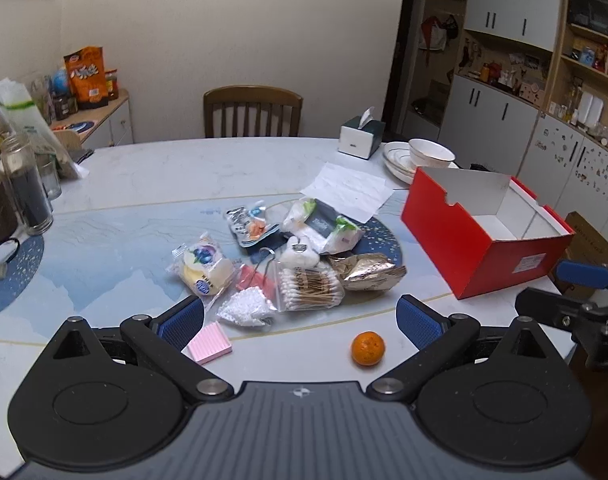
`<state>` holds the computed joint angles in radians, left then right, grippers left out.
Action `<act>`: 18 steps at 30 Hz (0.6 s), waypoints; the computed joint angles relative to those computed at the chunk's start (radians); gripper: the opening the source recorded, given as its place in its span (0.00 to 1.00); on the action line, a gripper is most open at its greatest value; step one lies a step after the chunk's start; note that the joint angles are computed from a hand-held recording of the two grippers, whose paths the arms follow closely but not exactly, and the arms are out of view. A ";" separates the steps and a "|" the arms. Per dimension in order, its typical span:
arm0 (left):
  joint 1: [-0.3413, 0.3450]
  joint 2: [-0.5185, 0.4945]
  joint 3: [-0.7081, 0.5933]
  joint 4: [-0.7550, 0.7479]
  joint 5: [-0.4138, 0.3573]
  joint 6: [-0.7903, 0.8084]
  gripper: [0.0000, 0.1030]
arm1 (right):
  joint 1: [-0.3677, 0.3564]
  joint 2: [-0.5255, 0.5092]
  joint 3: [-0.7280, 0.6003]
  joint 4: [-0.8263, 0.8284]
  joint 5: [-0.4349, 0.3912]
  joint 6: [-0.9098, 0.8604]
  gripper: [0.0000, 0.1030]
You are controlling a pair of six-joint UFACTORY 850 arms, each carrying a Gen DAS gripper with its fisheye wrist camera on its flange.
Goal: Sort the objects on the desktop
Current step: 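Grasp the pink sticky-note pad with the left tool while the right tool grasps the mandarin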
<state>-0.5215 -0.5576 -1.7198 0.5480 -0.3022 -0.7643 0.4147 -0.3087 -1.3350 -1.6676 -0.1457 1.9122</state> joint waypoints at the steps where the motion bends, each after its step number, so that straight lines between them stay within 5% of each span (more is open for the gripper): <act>1: 0.002 -0.001 0.000 -0.011 0.000 0.015 1.00 | 0.001 -0.003 -0.001 0.001 0.001 -0.001 0.95; 10: 0.031 -0.009 0.034 0.046 0.066 0.043 1.00 | 0.012 -0.055 -0.044 0.255 0.010 -0.250 0.92; 18: 0.058 -0.086 -0.044 0.081 -0.034 -0.002 1.00 | 0.031 -0.129 -0.113 0.512 -0.030 -0.501 0.91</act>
<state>-0.4635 -0.6437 -1.7633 0.6293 -0.3365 -0.7666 0.4456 -0.4377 -1.4481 -1.1555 -0.1752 1.4116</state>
